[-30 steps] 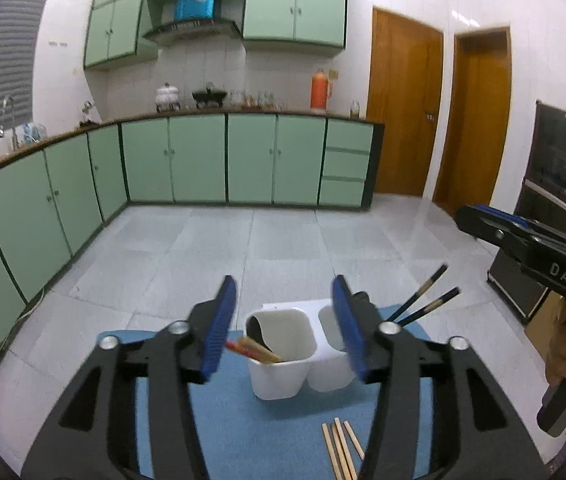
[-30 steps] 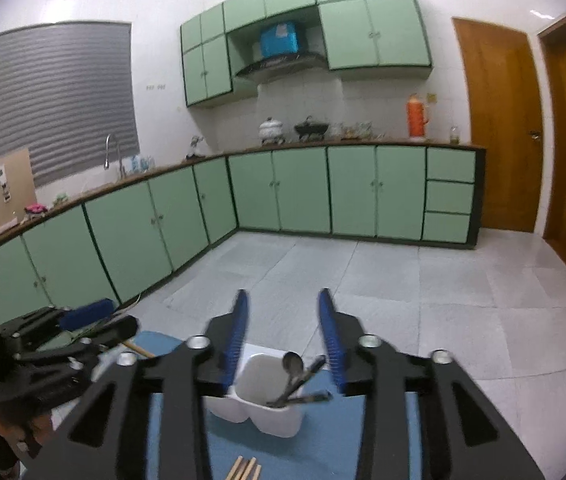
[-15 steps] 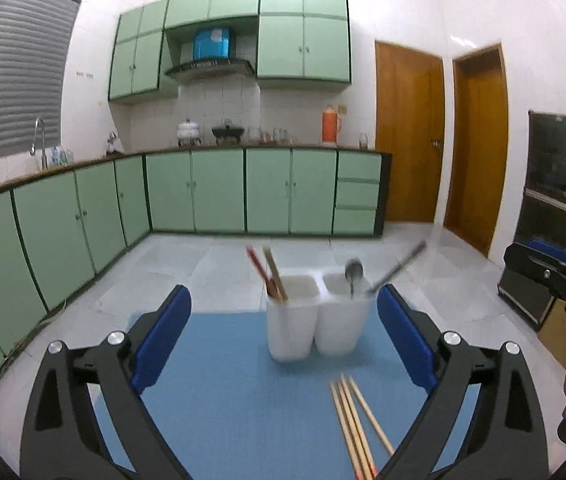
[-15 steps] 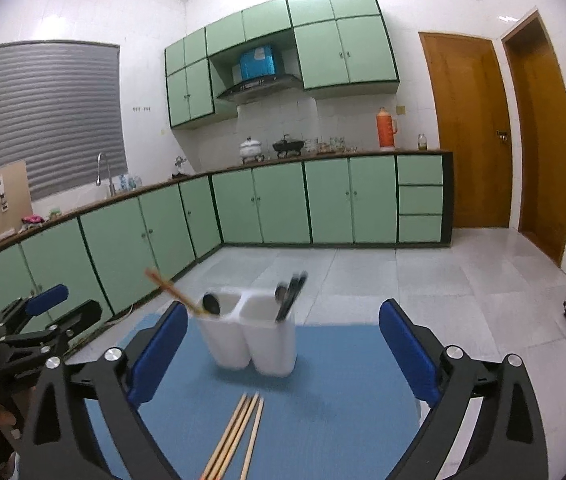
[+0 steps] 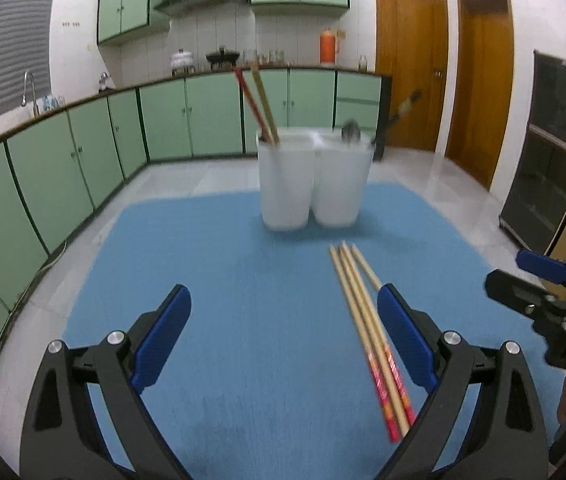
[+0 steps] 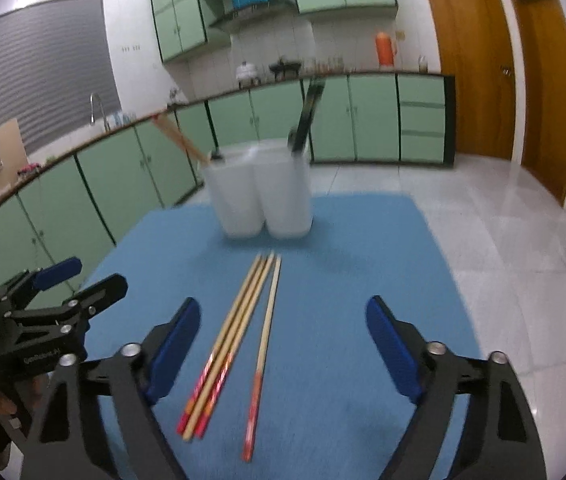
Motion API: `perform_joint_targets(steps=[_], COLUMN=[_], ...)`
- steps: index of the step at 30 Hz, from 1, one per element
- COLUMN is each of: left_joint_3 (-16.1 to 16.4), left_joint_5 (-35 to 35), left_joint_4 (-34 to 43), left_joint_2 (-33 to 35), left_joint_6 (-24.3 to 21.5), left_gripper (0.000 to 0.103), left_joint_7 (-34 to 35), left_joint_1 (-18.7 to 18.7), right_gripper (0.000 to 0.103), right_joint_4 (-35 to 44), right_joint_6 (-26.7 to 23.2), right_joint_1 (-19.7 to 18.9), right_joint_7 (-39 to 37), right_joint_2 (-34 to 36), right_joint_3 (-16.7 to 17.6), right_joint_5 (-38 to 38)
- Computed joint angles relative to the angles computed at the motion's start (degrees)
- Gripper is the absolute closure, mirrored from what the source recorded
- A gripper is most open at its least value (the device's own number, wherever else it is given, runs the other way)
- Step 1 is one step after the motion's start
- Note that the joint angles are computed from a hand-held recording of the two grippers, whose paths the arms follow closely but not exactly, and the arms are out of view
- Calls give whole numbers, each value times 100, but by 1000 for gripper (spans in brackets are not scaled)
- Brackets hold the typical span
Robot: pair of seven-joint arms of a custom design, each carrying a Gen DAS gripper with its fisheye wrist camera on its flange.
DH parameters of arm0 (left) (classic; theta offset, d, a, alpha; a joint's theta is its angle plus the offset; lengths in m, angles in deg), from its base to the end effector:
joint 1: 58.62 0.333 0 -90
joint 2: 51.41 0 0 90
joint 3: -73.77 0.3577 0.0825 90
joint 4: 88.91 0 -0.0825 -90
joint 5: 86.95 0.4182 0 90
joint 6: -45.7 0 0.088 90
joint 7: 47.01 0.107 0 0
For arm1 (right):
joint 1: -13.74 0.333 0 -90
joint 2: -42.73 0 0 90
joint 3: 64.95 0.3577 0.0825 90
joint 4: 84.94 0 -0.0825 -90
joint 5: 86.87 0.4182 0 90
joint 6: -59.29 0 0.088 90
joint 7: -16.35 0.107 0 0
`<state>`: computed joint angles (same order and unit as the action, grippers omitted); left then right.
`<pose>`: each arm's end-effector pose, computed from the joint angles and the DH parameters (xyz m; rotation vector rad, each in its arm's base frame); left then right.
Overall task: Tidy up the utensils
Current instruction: 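Move both tools back down to the red-patterned chopsticks on the mat, then grasp a red-patterned chopstick with the right tool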
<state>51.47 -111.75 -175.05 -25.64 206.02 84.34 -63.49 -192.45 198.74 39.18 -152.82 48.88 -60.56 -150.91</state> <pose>0.7291 -0.2805 0.5475 -1.0128 2.2910 -1.1804 0.5772 0.3259 0.5311 -1.1721 2.0051 -0.8652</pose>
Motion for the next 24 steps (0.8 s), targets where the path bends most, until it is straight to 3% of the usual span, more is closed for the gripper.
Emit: perform_joint_targets(steps=[7, 14, 19, 24], left_joint_3=[271, 302, 295, 271], left_joint_5=[346, 501, 544, 517], left_joint_4=[-117, -223, -169, -70], left_joint_2=[62, 81, 122, 150], left_joint_6=[-271, -387, -526, -720], left_gripper=[12, 12, 12, 12], left_joint_7=[-340, -433, -455, -496], left_joint_1=[-104, -80, -80, -112], right_gripper=[54, 68, 83, 96], right_joint_4=[-40, 107, 301, 319], right_joint_6=[520, 693, 652, 537], right_joint_1=[-13, 58, 92, 181], right_joint_7=[-301, -862, -1418, -1487], right_joint_2=[328, 568, 759, 766], right_joint_3=[-74, -193, -246, -359], right_joint_5=[690, 1319, 1904, 2056])
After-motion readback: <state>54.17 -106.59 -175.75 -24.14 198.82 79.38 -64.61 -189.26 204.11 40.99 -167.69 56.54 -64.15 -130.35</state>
